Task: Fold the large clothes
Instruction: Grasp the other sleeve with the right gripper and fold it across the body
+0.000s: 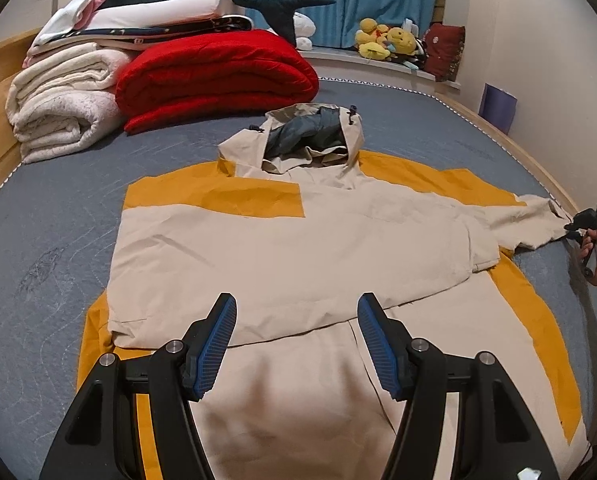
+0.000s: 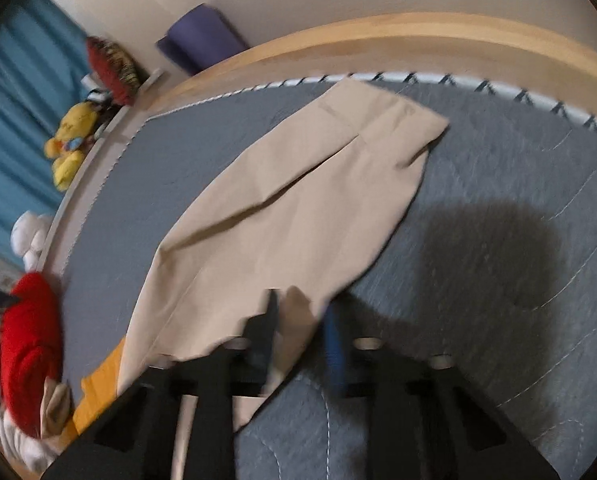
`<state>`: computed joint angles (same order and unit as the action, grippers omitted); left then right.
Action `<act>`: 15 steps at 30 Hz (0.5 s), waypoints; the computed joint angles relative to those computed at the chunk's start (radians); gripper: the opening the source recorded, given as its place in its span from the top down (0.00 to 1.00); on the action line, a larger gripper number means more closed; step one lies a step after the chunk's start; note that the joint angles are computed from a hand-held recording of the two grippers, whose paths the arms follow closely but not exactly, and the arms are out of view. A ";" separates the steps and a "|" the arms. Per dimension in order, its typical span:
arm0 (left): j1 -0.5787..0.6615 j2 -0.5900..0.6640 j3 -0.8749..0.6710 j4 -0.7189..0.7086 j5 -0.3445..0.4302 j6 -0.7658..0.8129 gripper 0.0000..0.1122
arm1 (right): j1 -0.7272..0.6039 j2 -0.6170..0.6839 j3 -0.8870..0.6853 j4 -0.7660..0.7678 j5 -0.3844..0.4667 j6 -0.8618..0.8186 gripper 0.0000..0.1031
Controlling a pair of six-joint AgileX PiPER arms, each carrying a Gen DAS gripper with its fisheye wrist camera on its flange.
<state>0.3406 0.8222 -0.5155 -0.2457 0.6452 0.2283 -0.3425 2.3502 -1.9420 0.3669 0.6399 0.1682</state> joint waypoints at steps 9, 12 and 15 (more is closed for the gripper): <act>0.335 0.029 -0.081 -0.262 0.138 0.341 0.47 | 0.177 -0.222 0.077 -0.170 -0.076 0.043 0.98; 0.524 0.063 -0.133 -0.368 0.224 0.492 0.47 | 0.318 -0.280 0.021 -0.315 -0.027 0.061 0.98; 0.683 0.108 -0.186 -0.440 0.292 0.597 0.47 | 0.503 -0.354 0.011 -0.384 -0.003 0.014 0.98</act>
